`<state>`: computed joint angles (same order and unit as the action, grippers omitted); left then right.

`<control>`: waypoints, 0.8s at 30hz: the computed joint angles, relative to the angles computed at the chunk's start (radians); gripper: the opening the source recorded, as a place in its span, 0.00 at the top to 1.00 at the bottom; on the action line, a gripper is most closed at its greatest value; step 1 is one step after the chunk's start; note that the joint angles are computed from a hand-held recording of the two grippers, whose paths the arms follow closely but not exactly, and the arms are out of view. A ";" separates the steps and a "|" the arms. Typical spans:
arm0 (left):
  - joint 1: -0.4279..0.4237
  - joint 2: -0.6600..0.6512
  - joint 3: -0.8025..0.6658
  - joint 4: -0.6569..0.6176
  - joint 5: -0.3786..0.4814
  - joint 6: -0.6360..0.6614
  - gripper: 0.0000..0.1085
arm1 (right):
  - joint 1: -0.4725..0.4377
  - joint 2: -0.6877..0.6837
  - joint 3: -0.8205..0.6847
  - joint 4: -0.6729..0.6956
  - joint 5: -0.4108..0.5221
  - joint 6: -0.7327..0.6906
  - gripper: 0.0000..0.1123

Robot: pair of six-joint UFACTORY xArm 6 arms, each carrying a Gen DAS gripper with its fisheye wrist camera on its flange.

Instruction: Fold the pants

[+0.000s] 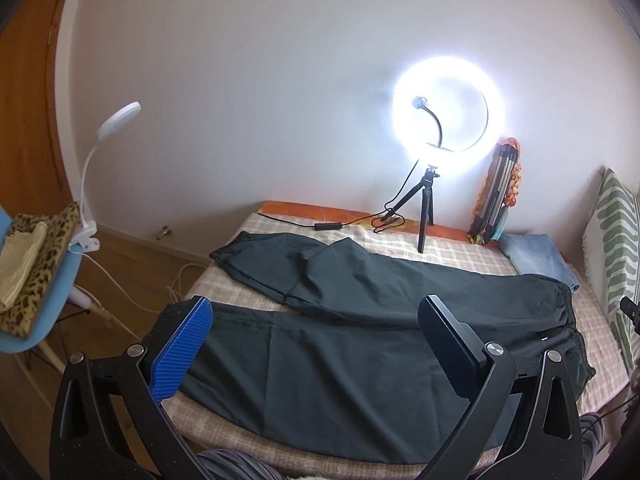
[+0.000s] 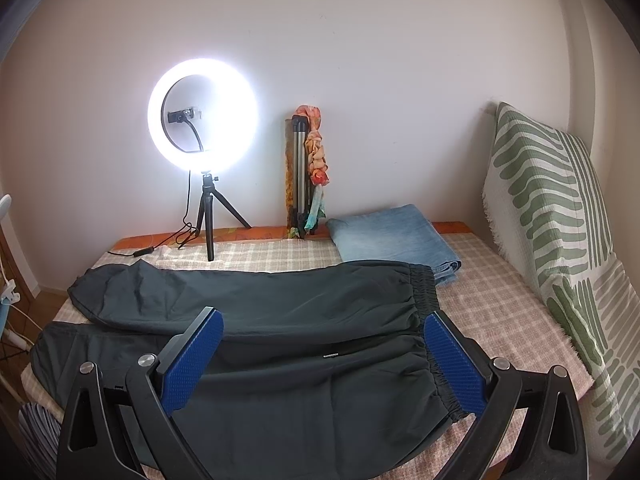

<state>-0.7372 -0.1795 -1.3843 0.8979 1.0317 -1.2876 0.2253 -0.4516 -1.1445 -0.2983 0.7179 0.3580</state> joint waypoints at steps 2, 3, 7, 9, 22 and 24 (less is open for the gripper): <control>0.000 0.002 -0.001 0.000 -0.002 -0.001 0.06 | -0.002 0.000 0.000 0.004 0.000 -0.001 0.10; -0.001 0.002 0.000 0.001 -0.001 -0.004 0.06 | -0.003 -0.001 0.001 0.005 -0.001 -0.001 0.10; -0.001 0.002 0.006 -0.001 -0.003 -0.009 0.06 | -0.004 -0.003 0.004 0.007 -0.001 -0.004 0.10; 0.006 -0.004 0.014 -0.007 -0.010 -0.006 0.06 | -0.005 -0.002 0.003 0.008 0.001 -0.007 0.10; 0.014 -0.011 0.026 -0.009 -0.021 -0.009 0.06 | -0.007 -0.001 0.009 0.011 -0.005 -0.008 0.10; 0.018 -0.010 0.026 -0.012 -0.024 -0.009 0.06 | -0.007 -0.001 0.010 0.011 -0.006 -0.006 0.10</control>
<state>-0.7196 -0.1899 -1.3586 0.8863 1.0079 -1.2963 0.2183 -0.4530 -1.1349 -0.2876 0.7117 0.3522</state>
